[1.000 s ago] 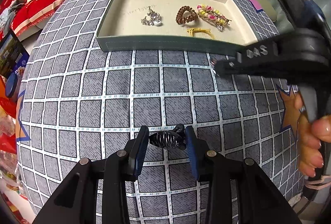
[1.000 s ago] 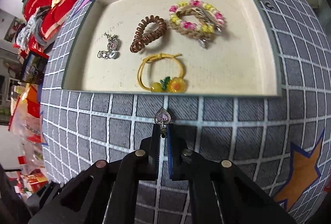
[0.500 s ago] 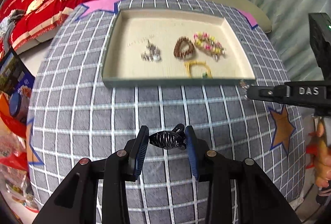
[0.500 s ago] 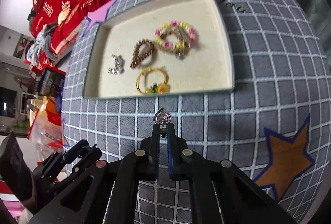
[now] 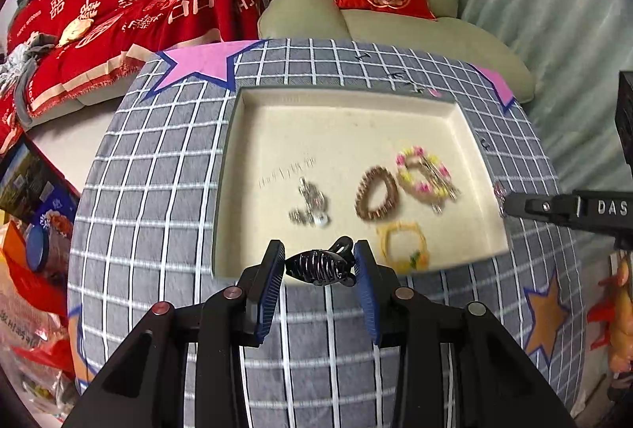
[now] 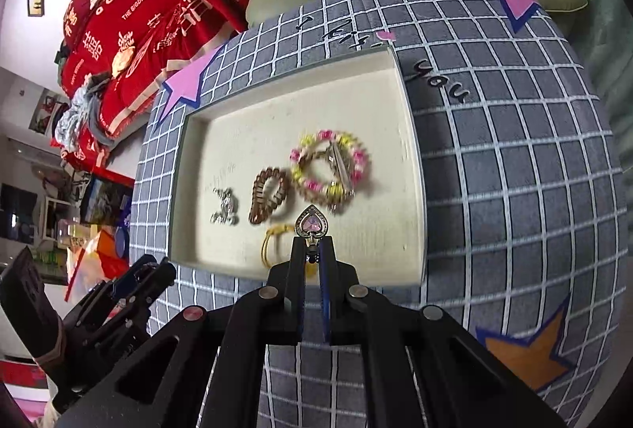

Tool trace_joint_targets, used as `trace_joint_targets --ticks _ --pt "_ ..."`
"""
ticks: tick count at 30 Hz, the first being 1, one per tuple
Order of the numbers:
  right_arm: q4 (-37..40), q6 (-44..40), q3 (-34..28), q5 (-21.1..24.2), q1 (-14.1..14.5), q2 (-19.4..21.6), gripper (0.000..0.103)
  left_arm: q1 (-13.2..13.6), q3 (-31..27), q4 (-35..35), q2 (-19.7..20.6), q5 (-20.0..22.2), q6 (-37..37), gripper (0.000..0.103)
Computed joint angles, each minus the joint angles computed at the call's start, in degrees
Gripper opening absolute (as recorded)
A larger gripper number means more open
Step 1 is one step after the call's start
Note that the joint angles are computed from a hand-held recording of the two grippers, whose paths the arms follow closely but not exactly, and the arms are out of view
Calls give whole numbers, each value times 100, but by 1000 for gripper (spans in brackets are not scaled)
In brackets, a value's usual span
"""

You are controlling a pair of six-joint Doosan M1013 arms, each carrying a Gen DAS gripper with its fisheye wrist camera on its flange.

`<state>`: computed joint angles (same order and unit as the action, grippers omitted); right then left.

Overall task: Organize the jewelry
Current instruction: 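Carry the claw clip and heart charm into the cream tray with both grippers, then open both grippers to release the clip and charm in the tray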

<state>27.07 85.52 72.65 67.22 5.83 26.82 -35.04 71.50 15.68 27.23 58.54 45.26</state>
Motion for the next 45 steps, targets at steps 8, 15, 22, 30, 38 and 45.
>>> trace_joint_targets --ticks 8,15,22,30,38,45 --pt "-158 79 -279 71 53 290 6 130 -377 16 367 206 119 46" --pt "-310 146 -449 95 91 506 6 197 -518 -46 572 341 101 46" --pt "-401 202 -506 188 107 639 7 204 -641 -62 735 560 182 46" --pt "-419 182 -570 294 100 694 8 186 -734 -53 820 757 248 48" --pt "-354 203 -547 264 91 669 47 161 -774 19 822 838 208 65" --pt "-215 185 -472 217 64 560 52 138 -723 70 734 796 86 99"
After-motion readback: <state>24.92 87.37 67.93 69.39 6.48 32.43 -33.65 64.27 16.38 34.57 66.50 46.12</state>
